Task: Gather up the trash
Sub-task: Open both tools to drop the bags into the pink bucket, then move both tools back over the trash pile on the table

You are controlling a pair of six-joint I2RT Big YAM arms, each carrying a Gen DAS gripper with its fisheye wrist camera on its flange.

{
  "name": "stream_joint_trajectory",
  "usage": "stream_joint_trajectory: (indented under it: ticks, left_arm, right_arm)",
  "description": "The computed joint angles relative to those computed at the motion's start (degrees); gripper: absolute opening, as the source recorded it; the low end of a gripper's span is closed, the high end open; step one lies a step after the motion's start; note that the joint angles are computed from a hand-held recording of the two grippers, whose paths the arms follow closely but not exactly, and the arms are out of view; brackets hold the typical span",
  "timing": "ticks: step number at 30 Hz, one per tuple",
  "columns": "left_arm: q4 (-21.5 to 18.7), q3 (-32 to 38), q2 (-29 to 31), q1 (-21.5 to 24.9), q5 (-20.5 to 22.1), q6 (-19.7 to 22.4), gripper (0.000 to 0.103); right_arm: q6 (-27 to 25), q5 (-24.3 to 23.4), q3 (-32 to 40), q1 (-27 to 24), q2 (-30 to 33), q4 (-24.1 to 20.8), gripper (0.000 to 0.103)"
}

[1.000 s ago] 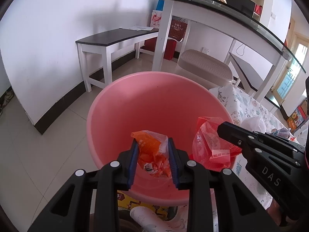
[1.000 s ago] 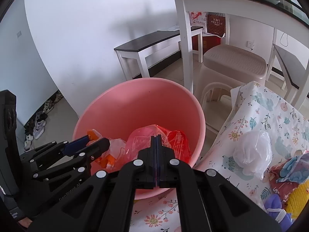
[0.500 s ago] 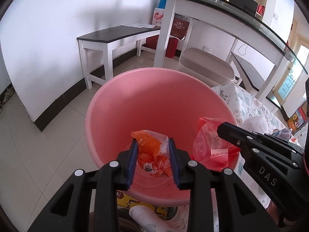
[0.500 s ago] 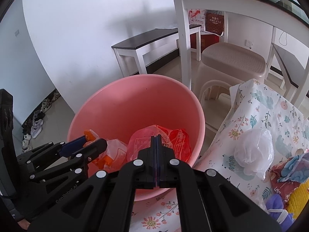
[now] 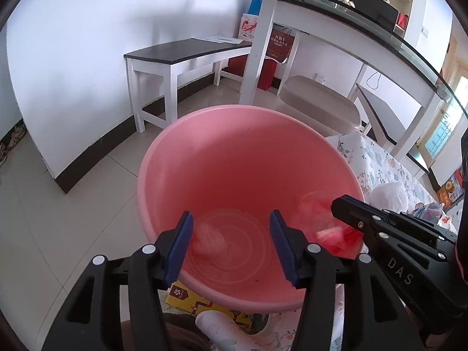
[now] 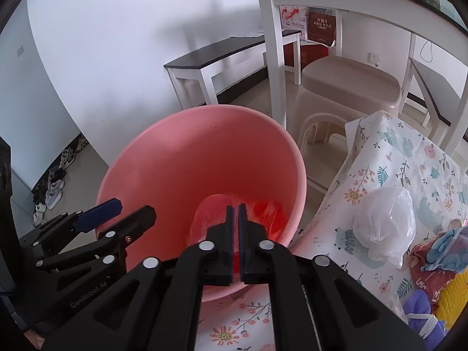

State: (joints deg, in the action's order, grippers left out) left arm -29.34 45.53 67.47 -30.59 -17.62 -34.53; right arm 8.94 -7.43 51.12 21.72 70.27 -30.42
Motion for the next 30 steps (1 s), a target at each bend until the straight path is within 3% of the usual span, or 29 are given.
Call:
stream_joint_trajectory:
  ticks: [3, 17, 30]
  left_arm:
    - [-0.10, -0.08, -0.51, -0.27, -0.41, -0.12, 0.054]
    - [-3.07, 1.96, -2.23, -5.11, -6.61, -0.43, 0.055]
    - [-6.74, 6.99, -0.24, -12.57, -10.89, -1.52, 0.055]
  right_arm:
    - [0.54, -0.24, -0.16, -0.43, -0.46, 0.06, 0.018]
    - [-1.33, -0.30, -3.61, -2.81, -7.96, -1.04, 0.018]
    - [-3.97, -0.71, -7.99, -9.25, -19.44, -4.90, 0.018]
